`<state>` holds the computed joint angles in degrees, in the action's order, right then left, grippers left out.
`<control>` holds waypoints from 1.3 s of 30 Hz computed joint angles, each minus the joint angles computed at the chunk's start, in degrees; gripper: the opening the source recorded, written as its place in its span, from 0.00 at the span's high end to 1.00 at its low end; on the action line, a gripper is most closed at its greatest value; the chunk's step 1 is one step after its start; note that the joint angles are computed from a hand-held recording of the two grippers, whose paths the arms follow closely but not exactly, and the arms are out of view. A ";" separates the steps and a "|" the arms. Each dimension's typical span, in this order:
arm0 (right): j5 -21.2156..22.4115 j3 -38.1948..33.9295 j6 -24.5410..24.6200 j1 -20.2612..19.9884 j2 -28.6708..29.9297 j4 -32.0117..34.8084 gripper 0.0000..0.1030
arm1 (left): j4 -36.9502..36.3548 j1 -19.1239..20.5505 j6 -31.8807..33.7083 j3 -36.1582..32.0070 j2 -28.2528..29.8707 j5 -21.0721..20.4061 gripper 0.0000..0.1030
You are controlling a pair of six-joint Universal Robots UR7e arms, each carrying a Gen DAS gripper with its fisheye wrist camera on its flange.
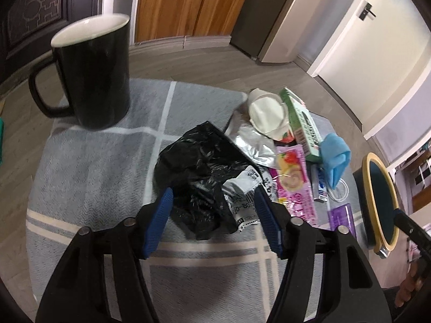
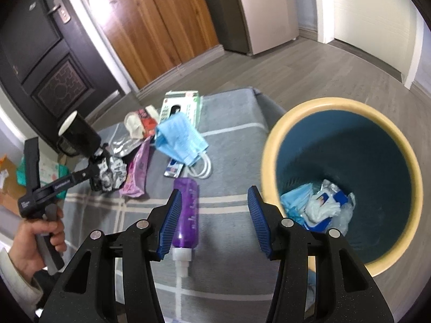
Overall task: Collect trash
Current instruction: 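Grasp the black plastic bag with the left gripper while the right gripper grasps the purple spray bottle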
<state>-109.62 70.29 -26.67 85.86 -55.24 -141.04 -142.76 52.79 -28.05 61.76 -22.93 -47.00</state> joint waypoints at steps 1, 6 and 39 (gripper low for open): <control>-0.21 -0.08 -0.13 0.14 0.31 0.25 0.49 | -0.50 0.21 0.10 0.01 0.11 -0.63 0.51; -0.86 -0.57 -0.33 0.65 1.53 1.34 0.49 | -2.26 0.23 1.76 1.43 -0.60 -1.65 0.85; -8.23 0.23 -4.98 2.00 6.68 3.59 0.67 | -14.29 -2.17 2.21 15.22 -10.90 -1.58 0.92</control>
